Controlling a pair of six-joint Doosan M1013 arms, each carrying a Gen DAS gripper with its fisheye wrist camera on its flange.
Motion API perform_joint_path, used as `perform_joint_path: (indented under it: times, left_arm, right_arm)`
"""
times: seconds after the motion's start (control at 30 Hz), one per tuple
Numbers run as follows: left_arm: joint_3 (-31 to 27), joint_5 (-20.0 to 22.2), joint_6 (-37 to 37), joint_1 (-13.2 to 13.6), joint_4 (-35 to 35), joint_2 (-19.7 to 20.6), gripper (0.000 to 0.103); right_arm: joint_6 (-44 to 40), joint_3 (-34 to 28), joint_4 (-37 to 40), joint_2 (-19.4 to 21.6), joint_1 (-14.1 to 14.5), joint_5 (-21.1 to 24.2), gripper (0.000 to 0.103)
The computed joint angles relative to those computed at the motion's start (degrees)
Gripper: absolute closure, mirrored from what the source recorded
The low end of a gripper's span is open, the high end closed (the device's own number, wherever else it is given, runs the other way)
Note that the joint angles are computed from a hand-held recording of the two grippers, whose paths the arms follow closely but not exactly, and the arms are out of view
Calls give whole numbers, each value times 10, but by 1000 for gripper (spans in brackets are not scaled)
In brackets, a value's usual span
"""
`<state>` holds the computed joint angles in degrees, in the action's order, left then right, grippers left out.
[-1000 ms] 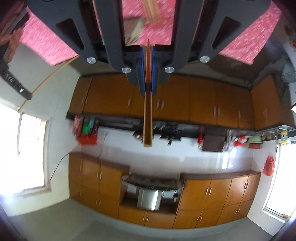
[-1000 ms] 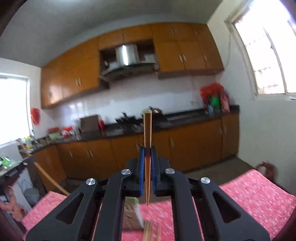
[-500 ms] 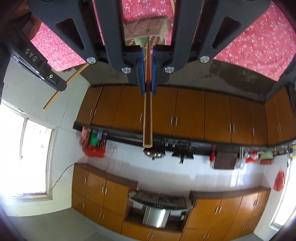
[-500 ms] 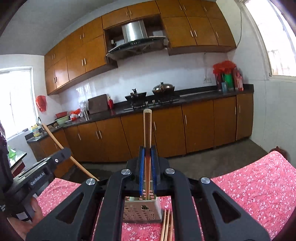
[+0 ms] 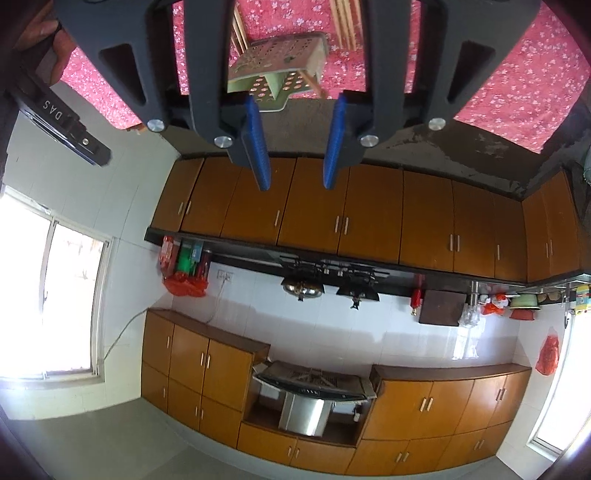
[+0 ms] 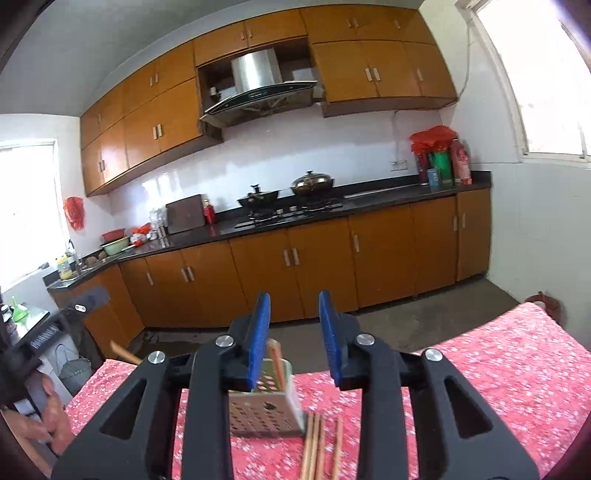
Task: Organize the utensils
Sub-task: 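Open both tools to release the chopsticks into the holder, then grasp a chopstick with the right tool while the left tool grasps another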
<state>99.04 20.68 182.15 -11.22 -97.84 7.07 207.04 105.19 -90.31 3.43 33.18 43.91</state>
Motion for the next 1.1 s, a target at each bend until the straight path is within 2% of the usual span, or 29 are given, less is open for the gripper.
perform_joint_path:
  times: [0.13, 0.23, 0.3, 0.4, 0.43, 0.47, 0.53, 0.63, 0.67, 0.73, 0.8, 0.9, 1.0, 1.1]
  left_arm:
    - [35, -1, 34, 20, -31, -26, 65]
    - [60, -23, 34, 30, -16, -35, 64]
    - [73, -47, 10, 31, 26, -35, 64]
    - [92, -69, -89, 33, 151, -27, 64]
    - [97, -72, -151, 33, 220, -23, 64]
    - [100, -67, -211, 34, 285, -18, 64]
    - [103, -57, -292, 36, 367, -10, 64]
    - [107, -39, -359, 37, 433, 0, 64]
    - [110, -36, -362, 37, 437, 3, 64]
    - [111, -23, -376, 36, 451, 8, 64]
    - [110, -8, -385, 35, 460, 13, 64]
    - [112, 13, -404, 30, 483, 20, 67]
    - [109, 28, -428, 24, 511, 27, 73]
    - [108, 37, -446, 18, 535, 32, 80]
  right_arm:
    - [-25, 25, 65, -11, 4, 24, 72]
    - [-75, 45, 162, -4, -8, -9, 72]
    - [-128, 52, 241, 9, -18, -44, 73]
    - [-194, 58, 327, 31, -22, -86, 79]
    - [-221, 60, 362, 42, -23, -104, 79]
    - [-235, 60, 382, 50, -22, -112, 79]
    - [-258, 58, 416, 61, -21, -124, 79]
    - [-278, 51, 436, 74, -17, -123, 79]
    - [-288, 47, 442, 79, -14, -114, 81]
    - [-289, 40, 430, 85, -7, -88, 94]
    - [-294, 36, 426, 87, -5, -68, 95]
    - [-256, 44, 417, 79, -10, -54, 95]
    - [-240, 54, 415, 72, -15, -61, 95]
    - [-250, 51, 411, 73, -11, -49, 95]
